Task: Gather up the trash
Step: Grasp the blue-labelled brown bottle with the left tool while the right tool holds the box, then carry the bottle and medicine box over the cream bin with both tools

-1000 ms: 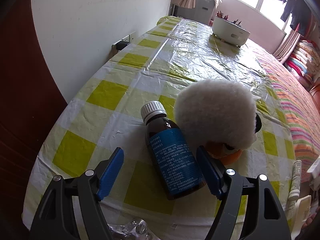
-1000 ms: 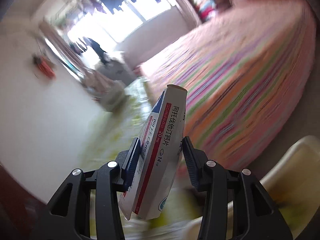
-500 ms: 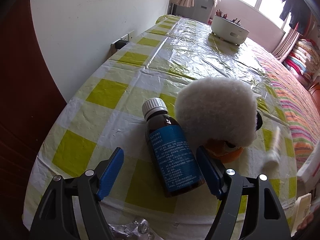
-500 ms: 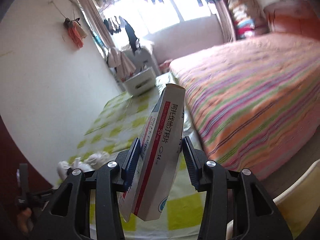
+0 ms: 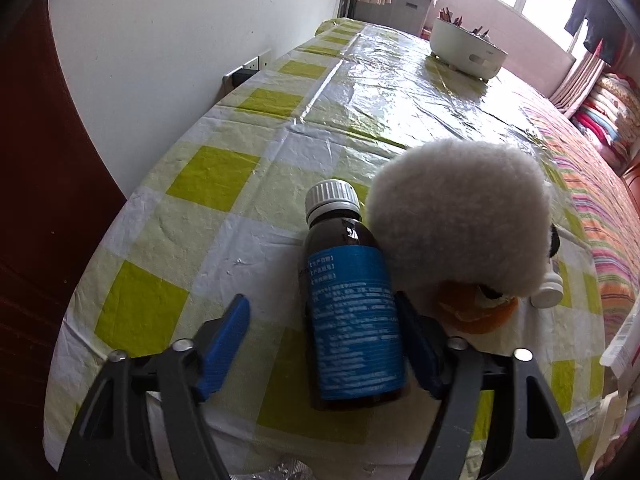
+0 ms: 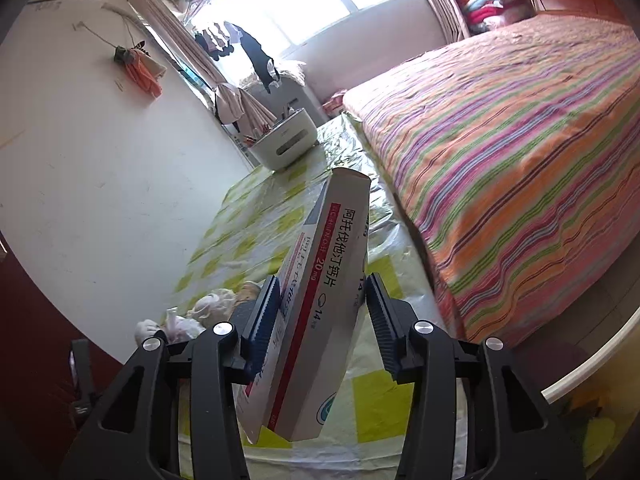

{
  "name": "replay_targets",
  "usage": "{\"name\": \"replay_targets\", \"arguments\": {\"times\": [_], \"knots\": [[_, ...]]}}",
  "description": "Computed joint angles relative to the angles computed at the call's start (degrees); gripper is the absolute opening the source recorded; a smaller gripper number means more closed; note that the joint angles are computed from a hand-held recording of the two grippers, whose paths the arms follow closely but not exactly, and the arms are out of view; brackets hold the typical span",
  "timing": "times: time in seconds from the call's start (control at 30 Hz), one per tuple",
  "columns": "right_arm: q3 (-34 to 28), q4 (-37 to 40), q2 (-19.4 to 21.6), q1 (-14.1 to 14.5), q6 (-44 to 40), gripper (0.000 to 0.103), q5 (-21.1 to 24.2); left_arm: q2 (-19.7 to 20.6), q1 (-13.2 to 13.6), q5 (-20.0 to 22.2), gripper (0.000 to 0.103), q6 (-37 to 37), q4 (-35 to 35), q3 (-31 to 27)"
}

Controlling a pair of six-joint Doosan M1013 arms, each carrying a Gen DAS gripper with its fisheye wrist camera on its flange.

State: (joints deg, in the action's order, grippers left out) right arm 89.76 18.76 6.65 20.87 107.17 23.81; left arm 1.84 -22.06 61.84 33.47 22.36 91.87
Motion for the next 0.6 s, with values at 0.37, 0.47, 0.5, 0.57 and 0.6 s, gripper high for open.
{"name": "replay_targets", "arguments": {"times": [0.37, 0.47, 0.5, 0.57, 0.6], "knots": [[1.8, 5.74, -1.01, -1.44, -2.92, 0.044, -0.62, -0.02, -0.32, -0.04, 0.043, 0.08, 3.17, 0.41], [2.16, 5.44, -1.39, -1.52, -2.55, 0.044, -1.12, -1.1, 0.54, -2.31, 0.043, -0.24, 1.05, 1.39], [2.23, 5.36, -1.51, -1.56, -2.53, 0.044, -1.21, -1.45, 0.63, -2.91, 0.042, -0.38, 0.86, 1.69], [2.39, 5.6, -1.7, -1.71, -2.62, 0.044, -1.36, -2.05, 0.38, -3.44, 0.042, -1.05, 1.98, 2.2], [2.39, 5.89, -1.7, -1.81, -2.85, 0.044, -1.24, -2.4, 0.2, -3.74, 0.042, -1.79, 2.83, 2.5]]}}
